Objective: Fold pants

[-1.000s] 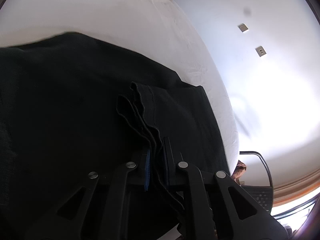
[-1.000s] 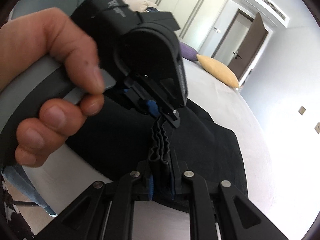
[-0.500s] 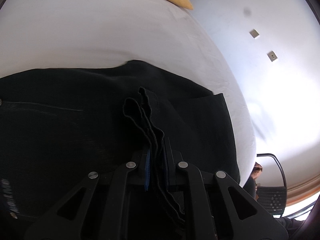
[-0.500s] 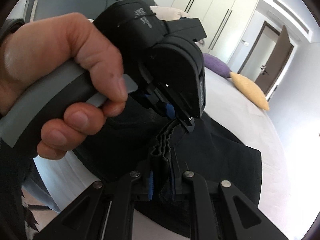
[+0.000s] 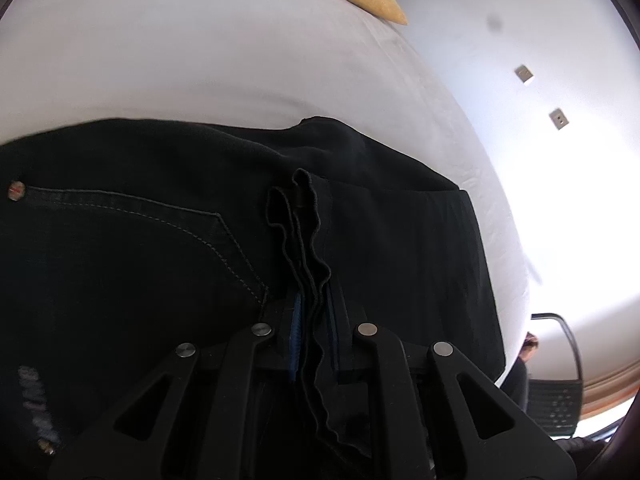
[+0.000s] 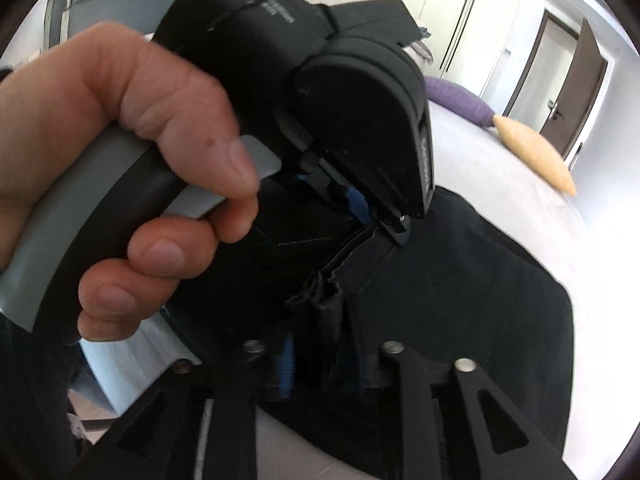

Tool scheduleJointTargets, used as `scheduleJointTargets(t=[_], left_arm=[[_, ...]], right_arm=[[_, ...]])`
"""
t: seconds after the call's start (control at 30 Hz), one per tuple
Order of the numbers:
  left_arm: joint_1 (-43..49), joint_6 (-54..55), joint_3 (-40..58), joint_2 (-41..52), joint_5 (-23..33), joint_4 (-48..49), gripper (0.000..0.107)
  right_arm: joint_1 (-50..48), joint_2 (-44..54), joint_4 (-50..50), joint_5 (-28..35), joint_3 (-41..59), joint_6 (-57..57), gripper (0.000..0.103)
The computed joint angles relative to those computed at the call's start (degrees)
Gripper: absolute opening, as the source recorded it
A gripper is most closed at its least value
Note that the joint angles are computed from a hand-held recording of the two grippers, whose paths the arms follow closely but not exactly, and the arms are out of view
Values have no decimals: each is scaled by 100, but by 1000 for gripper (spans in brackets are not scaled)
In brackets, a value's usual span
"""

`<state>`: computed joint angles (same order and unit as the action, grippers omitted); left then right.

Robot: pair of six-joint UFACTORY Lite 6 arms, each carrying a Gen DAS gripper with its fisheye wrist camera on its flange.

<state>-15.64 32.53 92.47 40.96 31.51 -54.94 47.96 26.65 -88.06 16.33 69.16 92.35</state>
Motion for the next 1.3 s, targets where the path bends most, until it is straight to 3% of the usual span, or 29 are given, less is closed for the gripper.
scheduleJointTargets(t=[0.03, 0.13, 0.27, 0.33, 0.47, 0.57, 0.73, 0.83, 0.87, 0.93, 1.3], left_arm=[[-58, -186, -30, -80, -103, 209, 12], [-297, -1506, -323, -560, -662, 1700, 12], [-557, -3713, -879, -1244, -1106, 4099, 12], [-840, -4640, -1131, -1529, -1243, 5298, 12], [-1672, -6552, -876, -1274, -870, 7602, 12], [-2079, -7279, -436, -658, -432, 8407, 12], [-2152, -7659, -353, -443, -379, 8732, 12], [-2167, -7593, -232, -343, -304, 8700, 12], [-2161, -7594, -239, -337, -319, 8707, 12], [-2129, -7567, -249, -346, -362, 8667, 12], [-2038, -7810, -724, -566, -697, 8878, 12]], right_arm=[[-1, -67, 247, -102, 21, -172, 46], [-476, -927, 177, -1011, -840, 53, 48], [-2104, -2205, -924, -3315, -1942, 1034, 48], [-3208, -2514, -920, -4514, -2187, 1071, 40], [-5486, -1491, -1538, -6644, -1091, 1477, 33], [-6229, -18, -1854, -7501, 473, 2103, 29], [-6601, 2363, -2451, -8107, 3400, 3538, 27], [-6554, 3310, -2495, -8127, 4230, 3848, 26], [-6574, 3531, -2457, -8067, 4406, 4010, 16], [-6528, 3369, -2417, -7970, 4041, 3936, 6], [-6411, 1396, -1890, -7890, 559, 2354, 6]])
